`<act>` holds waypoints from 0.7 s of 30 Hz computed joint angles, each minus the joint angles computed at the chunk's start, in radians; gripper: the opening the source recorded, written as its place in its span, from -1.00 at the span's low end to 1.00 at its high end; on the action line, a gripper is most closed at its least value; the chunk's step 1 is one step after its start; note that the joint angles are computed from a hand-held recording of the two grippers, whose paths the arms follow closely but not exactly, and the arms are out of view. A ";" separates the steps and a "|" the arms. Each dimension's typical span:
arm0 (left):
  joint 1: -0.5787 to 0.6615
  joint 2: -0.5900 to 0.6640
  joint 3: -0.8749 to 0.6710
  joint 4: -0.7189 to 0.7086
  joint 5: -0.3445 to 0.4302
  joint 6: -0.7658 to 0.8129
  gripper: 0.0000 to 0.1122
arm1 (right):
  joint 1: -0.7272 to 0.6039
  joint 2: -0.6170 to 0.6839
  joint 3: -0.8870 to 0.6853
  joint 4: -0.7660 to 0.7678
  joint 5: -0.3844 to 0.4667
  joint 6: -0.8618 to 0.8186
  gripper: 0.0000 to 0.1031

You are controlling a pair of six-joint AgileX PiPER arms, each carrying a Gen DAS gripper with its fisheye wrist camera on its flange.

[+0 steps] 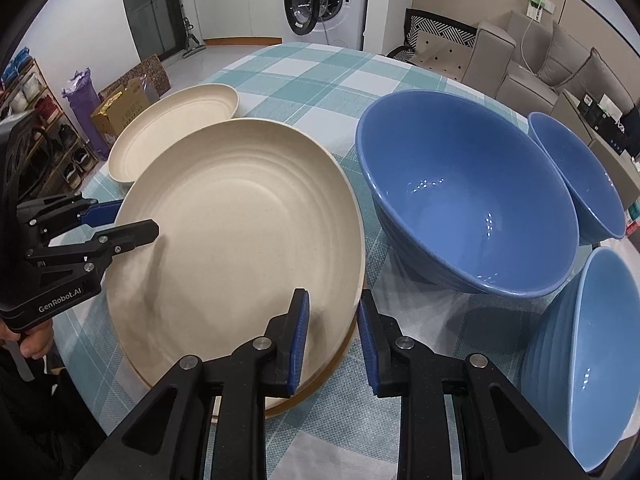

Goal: Organize plates and bowls

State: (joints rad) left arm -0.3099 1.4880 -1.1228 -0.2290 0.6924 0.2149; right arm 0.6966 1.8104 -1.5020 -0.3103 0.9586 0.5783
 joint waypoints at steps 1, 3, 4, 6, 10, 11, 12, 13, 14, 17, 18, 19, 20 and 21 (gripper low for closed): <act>-0.001 0.002 0.000 0.005 0.002 -0.001 -0.45 | 0.003 0.001 0.000 -0.004 0.003 0.000 -0.52; -0.006 0.006 -0.001 0.018 0.009 -0.005 -0.45 | 0.008 0.007 -0.006 -0.014 0.013 0.000 -0.52; -0.009 0.005 0.002 0.026 0.006 -0.009 -0.45 | 0.011 0.007 -0.005 -0.020 0.016 0.001 -0.52; -0.010 0.007 0.004 0.027 0.009 -0.007 -0.45 | 0.015 0.010 -0.007 -0.032 0.022 0.001 -0.52; -0.009 0.000 0.010 0.023 0.006 0.000 -0.40 | 0.021 0.022 -0.006 -0.056 0.038 0.008 -0.52; -0.009 0.000 0.010 0.024 0.005 0.001 -0.40 | 0.021 0.023 -0.002 -0.060 0.037 0.006 -0.51; -0.009 0.001 0.010 0.027 0.006 0.001 -0.40 | 0.022 0.026 -0.001 -0.063 0.038 0.005 -0.51; -0.009 0.003 0.009 0.028 0.006 0.001 -0.40 | 0.026 0.027 0.001 -0.072 0.037 0.008 -0.51; -0.009 0.004 0.010 0.028 0.006 0.000 -0.40 | 0.033 0.029 0.002 -0.092 0.040 0.016 -0.51; -0.011 0.007 0.009 0.034 0.008 -0.006 -0.40 | 0.059 0.044 -0.006 -0.156 0.063 0.036 -0.50; -0.010 0.006 0.008 0.035 0.008 -0.007 -0.39 | 0.062 0.045 -0.006 -0.163 0.065 0.037 -0.49; -0.010 0.004 0.007 0.037 0.010 -0.009 -0.38 | 0.065 0.046 -0.006 -0.170 0.066 0.039 -0.46; -0.008 0.001 0.008 0.036 0.009 -0.007 -0.36 | 0.068 0.043 -0.003 -0.178 0.065 0.043 -0.41; -0.004 -0.004 0.009 0.033 0.009 -0.002 -0.29 | 0.069 0.037 0.004 -0.183 0.058 0.046 -0.35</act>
State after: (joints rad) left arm -0.3142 1.4839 -1.1139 -0.1959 0.7013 0.2129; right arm 0.7659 1.8475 -1.4977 -0.4929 1.0169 0.6242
